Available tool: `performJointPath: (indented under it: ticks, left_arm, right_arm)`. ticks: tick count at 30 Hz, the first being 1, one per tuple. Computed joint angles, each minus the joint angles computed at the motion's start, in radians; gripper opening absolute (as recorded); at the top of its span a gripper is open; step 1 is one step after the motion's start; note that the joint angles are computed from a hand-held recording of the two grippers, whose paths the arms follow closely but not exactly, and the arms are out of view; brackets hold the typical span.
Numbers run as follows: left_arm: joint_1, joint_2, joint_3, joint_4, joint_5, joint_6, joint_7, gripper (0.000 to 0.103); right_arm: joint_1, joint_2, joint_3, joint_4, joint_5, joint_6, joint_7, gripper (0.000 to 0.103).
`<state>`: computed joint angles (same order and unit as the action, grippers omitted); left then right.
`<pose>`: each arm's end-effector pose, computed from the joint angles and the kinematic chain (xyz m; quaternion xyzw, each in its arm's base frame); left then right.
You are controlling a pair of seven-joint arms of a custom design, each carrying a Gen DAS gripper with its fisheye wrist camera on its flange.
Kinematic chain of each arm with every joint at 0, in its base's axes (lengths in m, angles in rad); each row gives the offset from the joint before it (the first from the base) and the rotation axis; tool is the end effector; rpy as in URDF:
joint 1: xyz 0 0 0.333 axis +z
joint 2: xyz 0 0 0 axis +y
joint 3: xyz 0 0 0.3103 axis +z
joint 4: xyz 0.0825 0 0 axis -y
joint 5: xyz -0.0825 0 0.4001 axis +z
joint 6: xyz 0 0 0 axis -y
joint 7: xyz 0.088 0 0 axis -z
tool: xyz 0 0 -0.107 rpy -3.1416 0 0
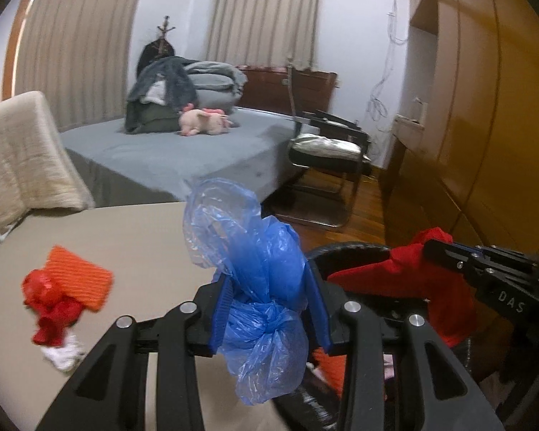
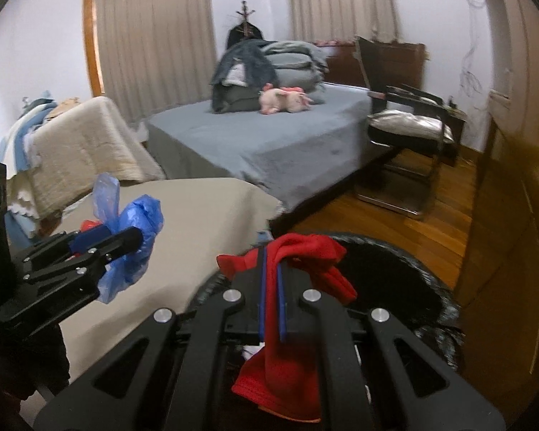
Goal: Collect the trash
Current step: 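Carry the blue bag and red cloth over the trash bin, then open both grippers to drop the bag and cloth into the bin, then reach the left gripper to the red shiny wrapped ball and grasp it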
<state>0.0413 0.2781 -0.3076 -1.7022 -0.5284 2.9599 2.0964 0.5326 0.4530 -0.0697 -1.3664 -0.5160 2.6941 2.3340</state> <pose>0.6864 -0.1265 0.5353 -0.5290 0.6911 -0.4311 0.2382 0.6631 0.3625 0.5523 -0.6549 0.6005 -0.2763 0.3662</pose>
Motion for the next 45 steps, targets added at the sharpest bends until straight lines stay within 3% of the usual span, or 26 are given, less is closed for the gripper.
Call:
performJointPath:
  ticks: [7, 18, 20, 21, 22, 29, 33, 39, 45]
  left_arm:
    - [-0.018, 0.057, -0.043, 0.056, -0.003, -0.015, 0.028, 0.039]
    - [-0.05, 0.163, -0.075, 0.176, 0.04, -0.074, 0.028, 0.04]
    - [-0.048, 0.175, -0.078, 0.193, 0.039, -0.103, 0.028, 0.05]
    - [-0.038, 0.179, -0.088, 0.196, 0.025, -0.113, 0.038, 0.054]
    - [-0.034, 0.176, -0.091, 0.19, 0.016, -0.114, 0.044, 0.061]
    - [-0.028, 0.126, -0.057, 0.128, -0.003, -0.125, 0.041, 0.072]
    - [-0.024, 0.078, -0.031, 0.064, -0.007, -0.069, 0.028, 0.077]
    - [-0.006, -0.007, 0.021, -0.047, 0.022, 0.039, -0.028, 0.086]
    - [-0.019, -0.074, 0.135, -0.138, 0.173, 0.098, -0.212, 0.09]
  right_arm:
    - [-0.004, -0.053, -0.029, -0.09, -0.071, 0.004, 0.088, 0.004]
    - [-0.053, -0.078, -0.014, -0.153, -0.1, -0.012, 0.129, 0.008]
    - [-0.056, -0.079, -0.013, -0.159, -0.105, -0.033, 0.131, 0.024]
    - [-0.056, -0.082, -0.013, -0.166, -0.107, -0.043, 0.134, 0.039]
    - [-0.058, -0.086, -0.012, -0.176, -0.109, -0.05, 0.141, 0.045]
    - [-0.066, -0.111, 0.0, -0.224, -0.123, -0.072, 0.181, 0.066]
    - [-0.042, -0.108, -0.011, -0.209, -0.203, -0.074, 0.251, 0.09]
    - [-0.03, -0.044, 0.006, -0.103, -0.215, -0.022, 0.245, 0.094]
    - [-0.005, 0.115, 0.03, 0.131, -0.082, -0.011, 0.097, 0.095]
